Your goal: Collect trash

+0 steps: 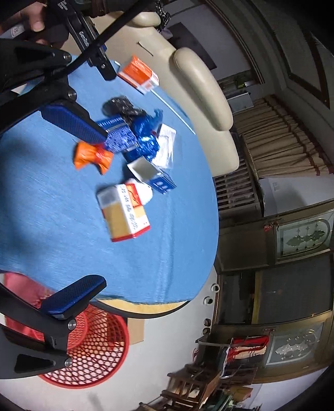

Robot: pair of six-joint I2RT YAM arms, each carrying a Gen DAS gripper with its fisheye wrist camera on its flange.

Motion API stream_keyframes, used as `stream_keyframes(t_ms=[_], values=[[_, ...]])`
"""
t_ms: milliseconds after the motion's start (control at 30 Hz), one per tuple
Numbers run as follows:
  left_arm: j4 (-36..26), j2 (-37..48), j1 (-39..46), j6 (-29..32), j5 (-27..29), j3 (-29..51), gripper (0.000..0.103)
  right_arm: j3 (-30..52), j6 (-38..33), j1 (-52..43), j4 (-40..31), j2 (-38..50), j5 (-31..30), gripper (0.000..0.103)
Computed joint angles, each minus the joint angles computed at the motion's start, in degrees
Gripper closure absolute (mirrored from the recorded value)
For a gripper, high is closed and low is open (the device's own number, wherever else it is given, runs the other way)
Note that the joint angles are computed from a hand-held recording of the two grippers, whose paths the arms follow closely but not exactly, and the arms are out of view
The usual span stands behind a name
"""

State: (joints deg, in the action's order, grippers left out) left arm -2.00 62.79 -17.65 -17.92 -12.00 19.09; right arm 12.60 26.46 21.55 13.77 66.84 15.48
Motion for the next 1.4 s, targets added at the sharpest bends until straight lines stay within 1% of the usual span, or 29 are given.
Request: stream_keyframes(t_ms=[100,233,433,733,1100,1400], values=[[-1.8,-2.8,-2.8,-1.3,-1.4,-0.6,0.000,-1.8,1.6,2.9,-2.0,-3.9,2.5,0.000],[-3.7,-5.8,-6.8,-3.0,-3.7,-1.3,0.000,-3.8,3.0,5.6,-3.0,-7.4,5.1,0.000],[-5.2,-7.7,-10.6,-4.0,-6.2,-1.6,0.000,-5.5,3.7,5.1,-3.2,-10.3,5.3,0.000],[-5.3,-7.5,-12.8,-4.9,-7.2,-1.8,0.000,-6.2,4.0,5.3,-4.4,-12.4,6.5,0.000],[-5.8,-7.9,-13.6,-5.1,-7.7,-1.7,0.000,-6.0,4.2,6.8,-6.4,-14.3,8.4,0.000],[-6.0,-7.8,-14.3,-5.1,-7.9,-1.5,0.000,-5.8,4.3,7.2,-6.1,-13.8,8.7,0.000]])
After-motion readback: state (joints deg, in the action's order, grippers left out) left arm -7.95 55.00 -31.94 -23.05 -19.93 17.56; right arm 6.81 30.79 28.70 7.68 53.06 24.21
